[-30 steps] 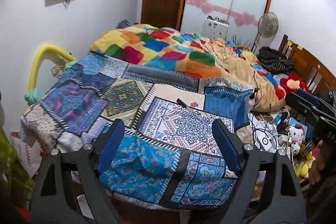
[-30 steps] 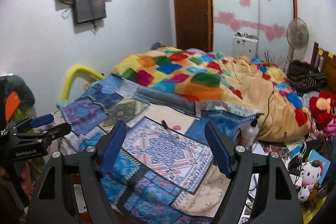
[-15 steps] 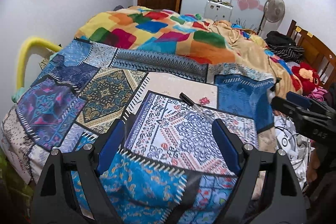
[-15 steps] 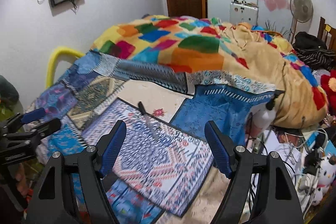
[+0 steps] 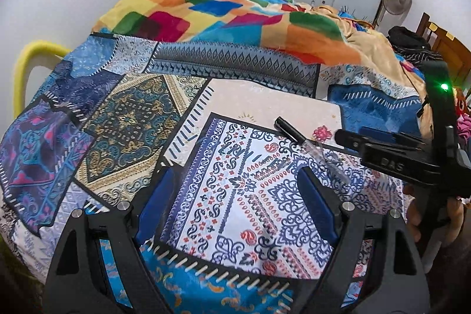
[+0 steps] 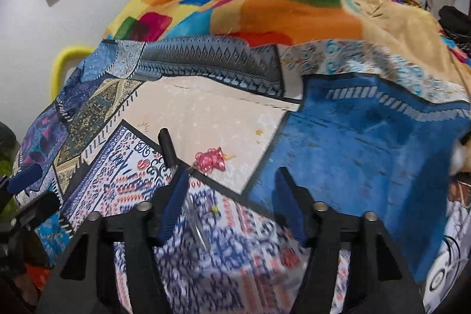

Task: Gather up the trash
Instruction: 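Grasp the pink hair clip with the right gripper while the left grasps the clear pen, then lift both items and carry them toward the white bin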

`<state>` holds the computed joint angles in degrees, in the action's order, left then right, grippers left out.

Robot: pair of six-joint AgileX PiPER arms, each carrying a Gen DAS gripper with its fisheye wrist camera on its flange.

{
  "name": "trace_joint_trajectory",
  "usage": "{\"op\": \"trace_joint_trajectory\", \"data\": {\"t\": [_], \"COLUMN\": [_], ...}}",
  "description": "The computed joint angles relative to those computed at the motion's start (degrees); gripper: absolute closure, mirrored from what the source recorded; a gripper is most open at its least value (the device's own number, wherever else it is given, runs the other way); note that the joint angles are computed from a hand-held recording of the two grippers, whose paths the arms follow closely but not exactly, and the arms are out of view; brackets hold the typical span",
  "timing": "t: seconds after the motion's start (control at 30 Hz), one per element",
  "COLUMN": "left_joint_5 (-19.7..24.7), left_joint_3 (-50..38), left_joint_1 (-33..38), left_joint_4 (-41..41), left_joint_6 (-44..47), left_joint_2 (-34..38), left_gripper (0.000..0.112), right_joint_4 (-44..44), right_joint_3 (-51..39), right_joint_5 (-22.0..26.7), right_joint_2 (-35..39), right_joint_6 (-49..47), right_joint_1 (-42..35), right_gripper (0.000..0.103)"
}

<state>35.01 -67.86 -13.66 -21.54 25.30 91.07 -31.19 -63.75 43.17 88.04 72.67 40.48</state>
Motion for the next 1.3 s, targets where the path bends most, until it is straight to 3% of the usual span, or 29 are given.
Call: {"op": "trace_joint_trajectory", "data": {"t": [0.17, 0.3, 0.37, 0.5, 0.73, 0.9, 1.03, 1.07, 1.13, 1.27, 1.3], "left_joint_5": [-1.66, -2.37, -2.29, -1.61, -0.13, -0.09, -1.12, -1.34, -1.96, -0.56, 0.23], "left_joint_3": [-0.85, -1.97, -3.08, -5.55, -9.92, -12.56, -13.66, -13.65, -13.16, -13.03, -13.13], "left_joint_1": [-1.52, -2.95, -3.93, -6.04, -10.81, -14.58, -17.35, -18.12, -18.52, -16.72, -15.98], "left_joint_4": [1.29, 3.12, 4.16, 5.36, 6.41, 10.88, 19.46, 22.48, 24.37, 17.47, 14.79], "left_joint_6": [-0.82, -2.56, -3.98, -7.43, -13.58, -21.68, -31.31, -34.43, -37.05, -29.88, -27.14], "left_joint_2": [2.38, 4.09, 5.11, 7.15, 11.74, 15.29, 17.08, 17.23, 17.07, 16.54, 16.46], "left_gripper": [0.027, 0.028, 0.029, 0.029, 0.031, 0.047, 0.064, 0.074, 0.075, 0.105, 0.105], "right_joint_4": [-0.93, -3.92, -3.82, -2.76, -9.88, -12.98, -13.64, -13.57, -13.62, -13.58, -13.55], "right_joint_3": [-2.62, -4.17, -3.2, -0.11, 4.15, 6.17, 6.77, 7.1, 7.58, 7.93, 7.72], "right_joint_5": [-0.44, 1.36, -0.13, -3.33, 4.57, 10.96, 12.01, 12.28, 12.44, 12.55, 13.02], "right_joint_2": [4.19, 6.24, 5.65, 3.06, -4.29, -9.22, -10.88, -11.49, -12.42, -13.63, -13.85], "right_joint_6": [-3.14, -3.44, -4.02, -2.39, 5.79, 9.21, 10.06, 10.25, 10.7, 11.73, 11.95], "right_joint_1": [-0.19, 1.24, 0.77, -0.64, 3.14, 5.72, 6.15, 6.33, 6.54, 7.31, 7.94], "right_gripper": [0.059, 0.08, 0.084, 0.084, 0.084, 0.084, 0.083, 0.083, 0.083, 0.083, 0.083]}}
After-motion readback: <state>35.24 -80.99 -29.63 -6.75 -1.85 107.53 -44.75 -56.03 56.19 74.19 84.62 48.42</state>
